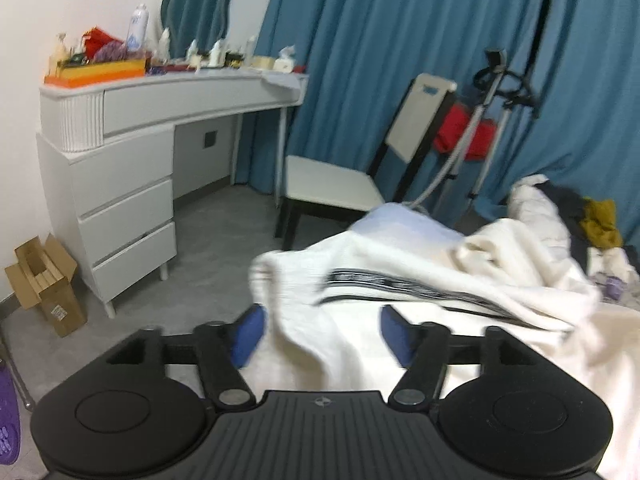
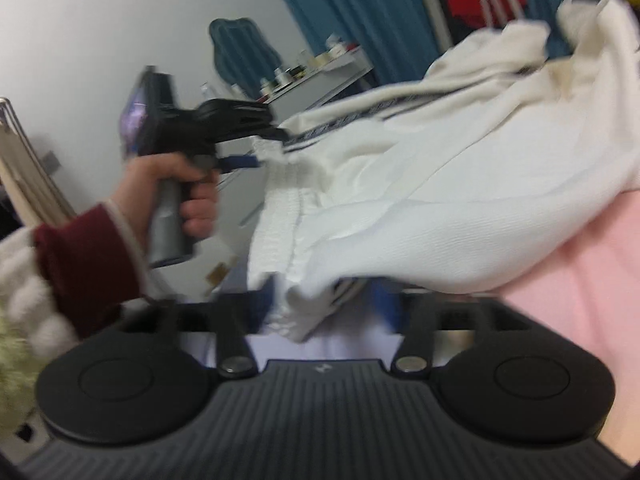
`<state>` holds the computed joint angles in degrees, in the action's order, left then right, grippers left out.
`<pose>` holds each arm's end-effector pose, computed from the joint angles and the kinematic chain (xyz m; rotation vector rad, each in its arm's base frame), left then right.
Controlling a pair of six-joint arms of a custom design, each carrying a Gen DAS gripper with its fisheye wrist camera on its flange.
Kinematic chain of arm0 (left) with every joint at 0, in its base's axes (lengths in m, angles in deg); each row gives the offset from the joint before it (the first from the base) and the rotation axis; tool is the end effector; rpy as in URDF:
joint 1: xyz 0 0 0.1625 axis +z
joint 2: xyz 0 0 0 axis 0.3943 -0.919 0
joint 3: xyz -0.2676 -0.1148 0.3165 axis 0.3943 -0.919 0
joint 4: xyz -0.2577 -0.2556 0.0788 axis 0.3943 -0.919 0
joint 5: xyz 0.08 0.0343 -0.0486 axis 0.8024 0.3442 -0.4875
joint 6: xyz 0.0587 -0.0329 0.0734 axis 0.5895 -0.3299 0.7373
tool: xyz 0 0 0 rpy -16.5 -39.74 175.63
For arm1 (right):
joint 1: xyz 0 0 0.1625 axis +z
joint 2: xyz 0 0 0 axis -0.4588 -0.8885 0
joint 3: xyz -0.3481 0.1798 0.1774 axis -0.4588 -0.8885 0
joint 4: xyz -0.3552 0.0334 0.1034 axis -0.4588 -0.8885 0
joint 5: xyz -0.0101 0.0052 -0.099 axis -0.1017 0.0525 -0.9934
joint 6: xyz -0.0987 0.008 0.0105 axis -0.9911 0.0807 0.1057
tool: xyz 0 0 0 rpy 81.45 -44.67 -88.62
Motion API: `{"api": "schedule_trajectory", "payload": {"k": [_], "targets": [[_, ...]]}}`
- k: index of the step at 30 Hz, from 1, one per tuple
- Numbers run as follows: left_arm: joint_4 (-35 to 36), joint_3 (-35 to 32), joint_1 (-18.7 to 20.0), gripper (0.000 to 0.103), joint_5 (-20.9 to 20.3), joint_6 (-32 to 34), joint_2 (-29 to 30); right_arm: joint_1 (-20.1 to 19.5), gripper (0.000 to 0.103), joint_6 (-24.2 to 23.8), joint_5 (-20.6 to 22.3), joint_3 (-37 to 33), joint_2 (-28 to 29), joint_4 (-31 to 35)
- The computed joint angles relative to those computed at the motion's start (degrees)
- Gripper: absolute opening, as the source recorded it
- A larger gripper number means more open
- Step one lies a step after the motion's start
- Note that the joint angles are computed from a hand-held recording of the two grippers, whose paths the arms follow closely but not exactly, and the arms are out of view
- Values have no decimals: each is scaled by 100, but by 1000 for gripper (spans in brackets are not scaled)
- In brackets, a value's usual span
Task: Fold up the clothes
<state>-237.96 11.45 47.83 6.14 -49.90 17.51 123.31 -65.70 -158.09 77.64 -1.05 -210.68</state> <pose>-0.0832 -0.8439 0.3258 0.2382 2.2488 -1.2600 0.2052 -0.6884 0.0631 0.5697 -2.6925 1.2939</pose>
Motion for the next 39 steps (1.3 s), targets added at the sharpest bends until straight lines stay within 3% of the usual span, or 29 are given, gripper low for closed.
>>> {"api": "schedule_trajectory", "payload": {"k": [4, 10, 14, 20, 26, 30, 34, 39], "targets": [[-1118, 1884, -306, 89, -254, 350, -875, 47, 84, -100, -272, 555, -119, -989], [-2432, 4017, -921, 90, -543, 656, -1565, 82, 84, -588, -646, 1353, -639, -1859], [-2744, 4883, -1338, 90, -748, 594, -1734, 113, 84, -902, -978, 1785, -1000, -2367], [-3040, 5425, -1720, 90, -911, 806, -1632, 32, 84, -1190, -1391, 2161, -1335, -3067], [-3028, 4902, -1843, 90, -579, 1365, -1047, -137, 84, -1085, -1680, 2370, -1545, -3401], [-2772, 4103, -1739, 90, -465, 1999, -559, -351, 84, -646, -1575, 2414, -1623, -3434], [-2345, 3049, -1574, 90, -597, 2468, 85, -543, 84, -257, -1535, 2313, -1655, -3153], [-1106, 1091, -1403, 90, -1001, 2393, 1201, -728, 84, 32, -1688, 2055, -1589, -2758]]}}
